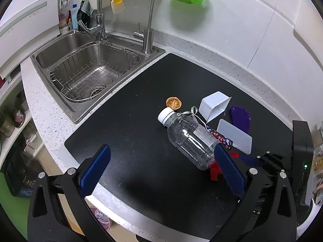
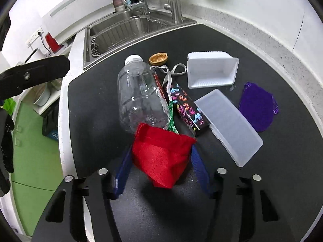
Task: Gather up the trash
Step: 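Grasp the red cloth bag with the right gripper and lift it, then grasp the clear plastic bottle with the left gripper and lift it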
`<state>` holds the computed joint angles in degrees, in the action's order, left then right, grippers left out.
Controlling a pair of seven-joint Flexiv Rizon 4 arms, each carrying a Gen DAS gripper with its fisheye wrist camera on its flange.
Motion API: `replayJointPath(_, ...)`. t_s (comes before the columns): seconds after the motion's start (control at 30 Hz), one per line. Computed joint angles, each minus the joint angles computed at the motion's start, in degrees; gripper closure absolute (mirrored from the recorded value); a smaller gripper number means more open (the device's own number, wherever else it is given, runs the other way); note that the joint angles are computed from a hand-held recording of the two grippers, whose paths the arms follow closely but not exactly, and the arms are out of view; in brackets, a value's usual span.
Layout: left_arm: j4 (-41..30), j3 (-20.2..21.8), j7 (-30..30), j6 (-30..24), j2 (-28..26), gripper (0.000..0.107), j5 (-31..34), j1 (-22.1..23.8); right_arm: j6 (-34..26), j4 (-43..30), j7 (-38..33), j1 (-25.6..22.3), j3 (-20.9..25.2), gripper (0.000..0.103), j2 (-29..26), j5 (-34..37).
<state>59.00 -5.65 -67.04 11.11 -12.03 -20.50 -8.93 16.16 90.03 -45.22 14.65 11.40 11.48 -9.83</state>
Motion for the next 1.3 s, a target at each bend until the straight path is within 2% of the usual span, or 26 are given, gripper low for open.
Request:
replayJointPath(0.07,0.0,-0.1,0.0,0.0,-0.1,0.007,0.0,-0.1,-0.2,0.0,-0.5,0.0,0.0,0.063,0.1,-0.1)
replayJointPath(0.17,-0.2,-0.3,-0.6,-0.2,-0.6,0.007,-0.2,-0.3,-0.7,-0.3,-0.7,0.0,-0.1,0.079,0.5,0.1)
replayJointPath(0.27,-0.5,-0.5,-0.8,-0.1,-1.0,0.007,-0.2,-0.7,-1.0,-0.8,-1.0,-0.1,0.0,0.086,0.8,-0.2)
replayJointPath(0.47,-1.2,-1.0,-2.3,0.1,-1.7,0.007,0.8,-2.2,-2.6,-3.0,-1.5,-0.2,0.1,0.087,1.3,-1.7)
replayJointPath(0.63,-2.2,-1.0,-6.6,-0.1,-2.8,0.007,3.4,-3.9,-3.6,-3.4,-2.3,-1.0,-0.1,0.087,2.2,-2.4)
replayJointPath(0.9,-3.0,-0.6,-14.6,-2.4,-4.7,0.007,7.1,-6.0,-2.7,-3.6,-4.4,-2.3,-0.7,0.087,3.9,-2.0)
replayJointPath(1.3,-3.5,-0.4,-20.3,-3.3,-5.9,0.007,10.9,-7.9,-1.1,-2.1,-6.6,-4.2,-1.9,0.087,6.2,0.9)
